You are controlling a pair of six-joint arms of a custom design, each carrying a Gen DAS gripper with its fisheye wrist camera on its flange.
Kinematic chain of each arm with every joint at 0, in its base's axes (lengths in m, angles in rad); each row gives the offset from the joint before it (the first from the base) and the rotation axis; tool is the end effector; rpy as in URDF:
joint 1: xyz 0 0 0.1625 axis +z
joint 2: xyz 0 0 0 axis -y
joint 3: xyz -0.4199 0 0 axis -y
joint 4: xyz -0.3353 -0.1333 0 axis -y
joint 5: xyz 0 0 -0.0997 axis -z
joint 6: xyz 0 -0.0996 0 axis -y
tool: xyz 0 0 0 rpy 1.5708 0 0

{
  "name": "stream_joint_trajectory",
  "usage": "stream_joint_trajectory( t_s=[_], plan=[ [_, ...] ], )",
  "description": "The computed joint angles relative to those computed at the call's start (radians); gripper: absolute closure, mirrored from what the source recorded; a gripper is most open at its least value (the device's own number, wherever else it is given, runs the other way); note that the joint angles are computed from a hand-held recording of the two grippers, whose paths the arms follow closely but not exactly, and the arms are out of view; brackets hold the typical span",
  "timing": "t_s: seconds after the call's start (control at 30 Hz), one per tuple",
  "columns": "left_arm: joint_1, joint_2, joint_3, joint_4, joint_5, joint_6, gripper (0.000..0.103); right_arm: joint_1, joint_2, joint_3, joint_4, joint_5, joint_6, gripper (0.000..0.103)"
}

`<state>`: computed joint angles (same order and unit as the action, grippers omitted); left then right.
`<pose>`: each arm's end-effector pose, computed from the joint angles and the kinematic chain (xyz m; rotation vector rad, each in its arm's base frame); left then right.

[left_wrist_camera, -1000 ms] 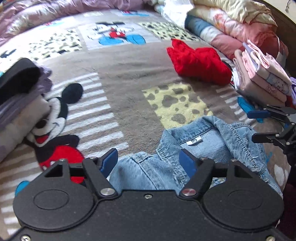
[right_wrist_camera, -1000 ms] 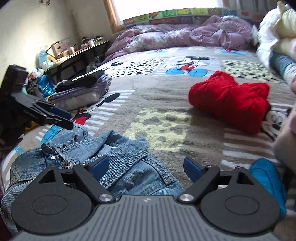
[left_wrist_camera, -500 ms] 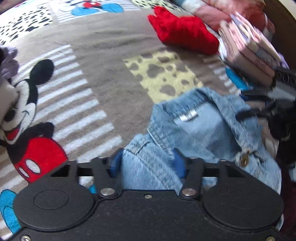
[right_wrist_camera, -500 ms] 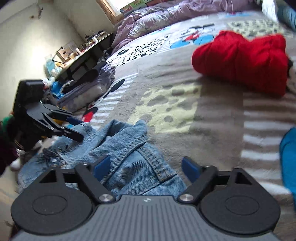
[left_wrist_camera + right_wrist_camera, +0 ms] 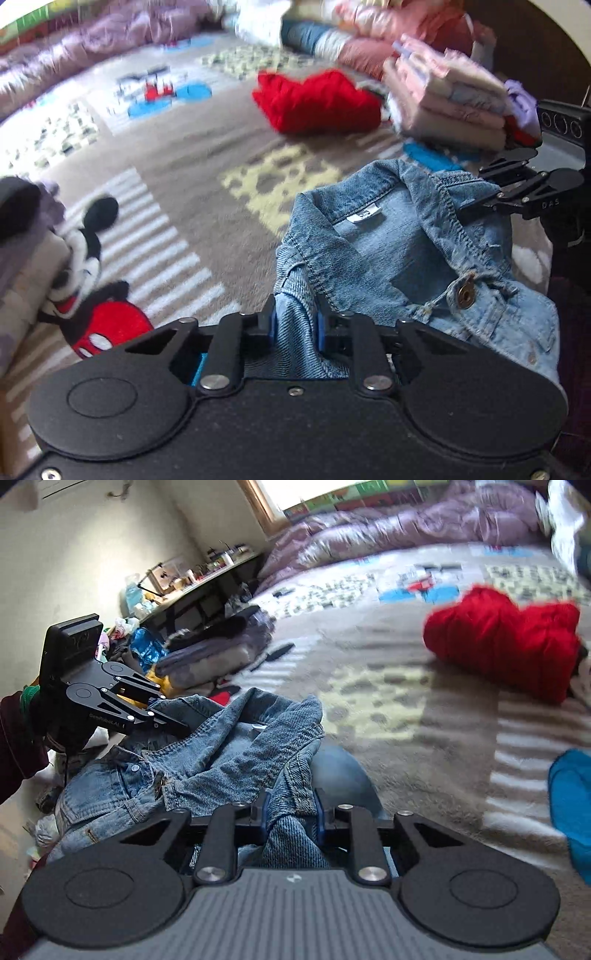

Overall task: Fold clothes
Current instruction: 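Lift the denim jacket by its collar with both grippers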

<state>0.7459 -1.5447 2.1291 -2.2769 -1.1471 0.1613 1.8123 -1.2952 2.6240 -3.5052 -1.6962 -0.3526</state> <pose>-0.1760 -0.3998 0.3193 1.2741 2.4473 -0.3522 0.1969 -0.2943 0.2165 0.7823 -2.7470 0.8808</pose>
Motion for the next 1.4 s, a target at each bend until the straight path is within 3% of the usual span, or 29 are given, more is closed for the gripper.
stream_joint_trajectory(
  t_s=[0.27,0.6,0.93,1.1,1.23,1.3,1.4],
  plan=[
    [-0.122,-0.081,0.003,-0.037,0.098,-0.026,0.089,0.191,-0.036,-0.099,0.059,-0.155,-0.018,0.083],
    [-0.19,-0.05,-0.093,-0.146,0.209,0.005,0.09,0.312,-0.036,-0.34,0.198,-0.273,-0.079,0.083],
    [-0.179,0.073,-0.216,-0.351,0.291,0.13,0.09,0.315,0.044,-0.588,0.218,-0.311,-0.155,0.084],
    [-0.162,0.181,-0.265,-0.62,0.318,0.274,0.09,0.299,0.116,-0.704,0.144,-0.317,-0.218,0.084],
    [-0.139,0.238,-0.252,-0.838,0.305,0.409,0.09,0.293,0.197,-0.775,0.003,-0.325,-0.326,0.084],
    [-0.122,0.239,-0.218,-0.885,0.294,0.432,0.09,0.285,0.224,-0.773,-0.062,-0.323,-0.395,0.084],
    [-0.102,0.194,-0.106,-0.89,0.282,0.458,0.09,0.26,0.226,-0.707,-0.102,-0.304,-0.432,0.084]
  ],
)
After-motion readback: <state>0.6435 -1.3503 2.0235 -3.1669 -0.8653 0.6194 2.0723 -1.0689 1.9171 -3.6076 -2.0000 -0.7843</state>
